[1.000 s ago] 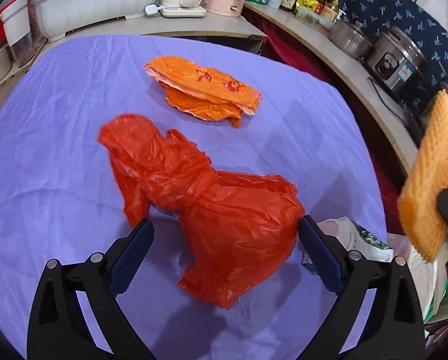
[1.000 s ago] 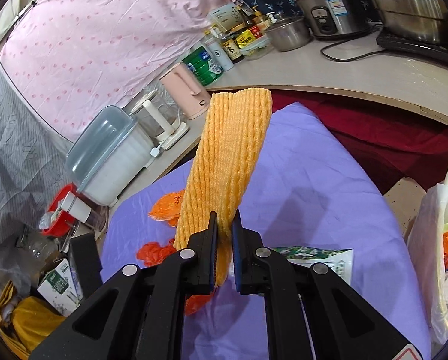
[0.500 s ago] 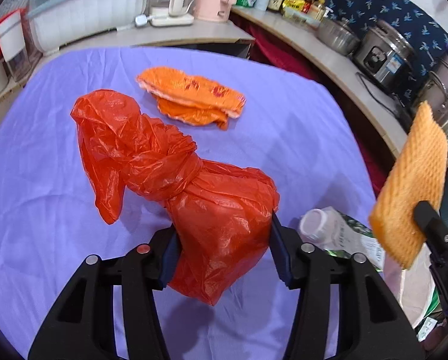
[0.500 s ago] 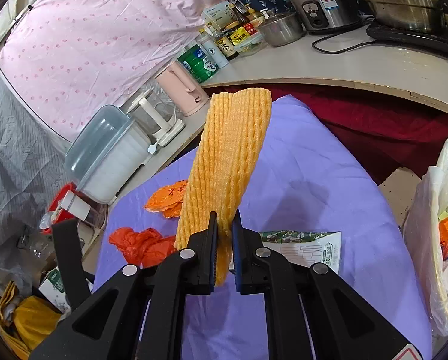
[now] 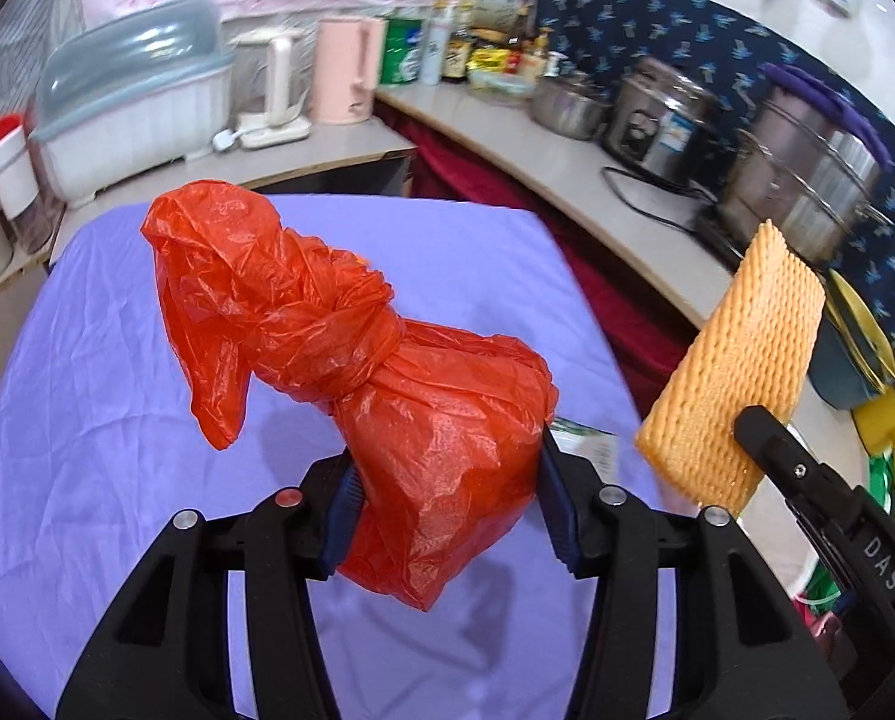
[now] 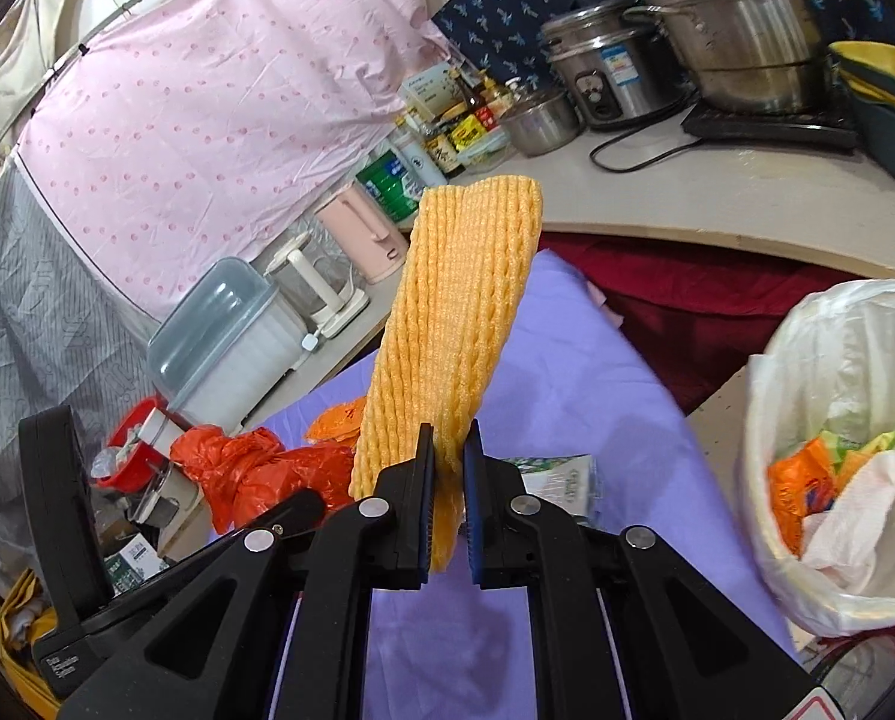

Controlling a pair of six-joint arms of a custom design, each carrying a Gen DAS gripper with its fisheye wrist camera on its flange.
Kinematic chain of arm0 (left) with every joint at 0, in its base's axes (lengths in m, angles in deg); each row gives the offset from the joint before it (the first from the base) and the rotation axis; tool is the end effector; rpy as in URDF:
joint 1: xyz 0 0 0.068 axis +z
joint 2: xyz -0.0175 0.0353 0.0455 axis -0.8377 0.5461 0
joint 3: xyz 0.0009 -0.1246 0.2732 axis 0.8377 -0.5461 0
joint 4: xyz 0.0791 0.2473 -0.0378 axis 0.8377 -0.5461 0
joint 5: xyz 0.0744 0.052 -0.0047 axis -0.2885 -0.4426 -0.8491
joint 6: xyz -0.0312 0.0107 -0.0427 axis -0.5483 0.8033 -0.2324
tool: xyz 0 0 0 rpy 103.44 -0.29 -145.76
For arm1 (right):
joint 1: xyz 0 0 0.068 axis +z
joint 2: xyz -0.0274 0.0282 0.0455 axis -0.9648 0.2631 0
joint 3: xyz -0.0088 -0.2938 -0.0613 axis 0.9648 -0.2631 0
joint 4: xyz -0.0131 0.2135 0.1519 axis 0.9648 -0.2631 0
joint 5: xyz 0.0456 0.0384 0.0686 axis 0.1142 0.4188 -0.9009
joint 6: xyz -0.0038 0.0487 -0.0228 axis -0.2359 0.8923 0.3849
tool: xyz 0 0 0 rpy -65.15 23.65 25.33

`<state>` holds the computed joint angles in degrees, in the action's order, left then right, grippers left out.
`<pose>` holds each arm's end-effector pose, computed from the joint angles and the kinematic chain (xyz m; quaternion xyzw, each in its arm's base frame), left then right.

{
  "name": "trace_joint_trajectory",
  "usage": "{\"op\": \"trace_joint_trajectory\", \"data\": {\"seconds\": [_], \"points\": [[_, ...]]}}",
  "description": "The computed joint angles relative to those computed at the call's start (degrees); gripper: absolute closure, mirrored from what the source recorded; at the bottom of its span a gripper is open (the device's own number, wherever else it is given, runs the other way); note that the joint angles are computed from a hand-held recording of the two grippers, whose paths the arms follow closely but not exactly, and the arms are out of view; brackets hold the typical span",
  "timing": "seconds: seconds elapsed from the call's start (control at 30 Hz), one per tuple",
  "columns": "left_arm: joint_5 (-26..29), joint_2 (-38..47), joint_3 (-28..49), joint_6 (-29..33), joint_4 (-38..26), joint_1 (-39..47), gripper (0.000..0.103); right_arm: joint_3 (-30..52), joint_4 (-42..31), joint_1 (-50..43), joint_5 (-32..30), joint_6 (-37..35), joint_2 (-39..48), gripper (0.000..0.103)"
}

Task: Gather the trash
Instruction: 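Carry the mesh sleeve and red bag over the bin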

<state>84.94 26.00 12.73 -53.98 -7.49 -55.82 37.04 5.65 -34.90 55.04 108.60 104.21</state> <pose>0.3466 -0.0063 0.2251 0.1075 0.9270 -0.1500 0.3264 0.2677 0.2020 0.2161 0.2355 0.8390 0.1903 0.4521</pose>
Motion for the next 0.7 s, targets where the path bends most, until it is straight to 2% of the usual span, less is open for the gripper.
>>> {"op": "trace_joint_trajectory", "data": {"seconds": [0.13,0.37,0.57,0.7], "points": [[-0.34,-4.94,-3.12,-0.12,-0.53,-3.28,0.054,-5.1,-2.54,1.63,3.99,1.85,-7.32,0.095],[-2.22,-12.72,-8.36,-1.48,-0.89,-11.78,0.054,-12.87,-11.45,5.56,12.1,7.67,-21.13,0.095],[-5.42,-16.0,-11.26,-3.35,-0.68,-22.17,0.054,-17.6,-25.19,10.1,19.93,17.24,-32.48,0.095],[-7.84,-15.89,-12.12,-4.77,-0.04,-29.37,0.054,-20.58,-37.25,13.85,24.39,27.1,-40.14,0.095]]}}
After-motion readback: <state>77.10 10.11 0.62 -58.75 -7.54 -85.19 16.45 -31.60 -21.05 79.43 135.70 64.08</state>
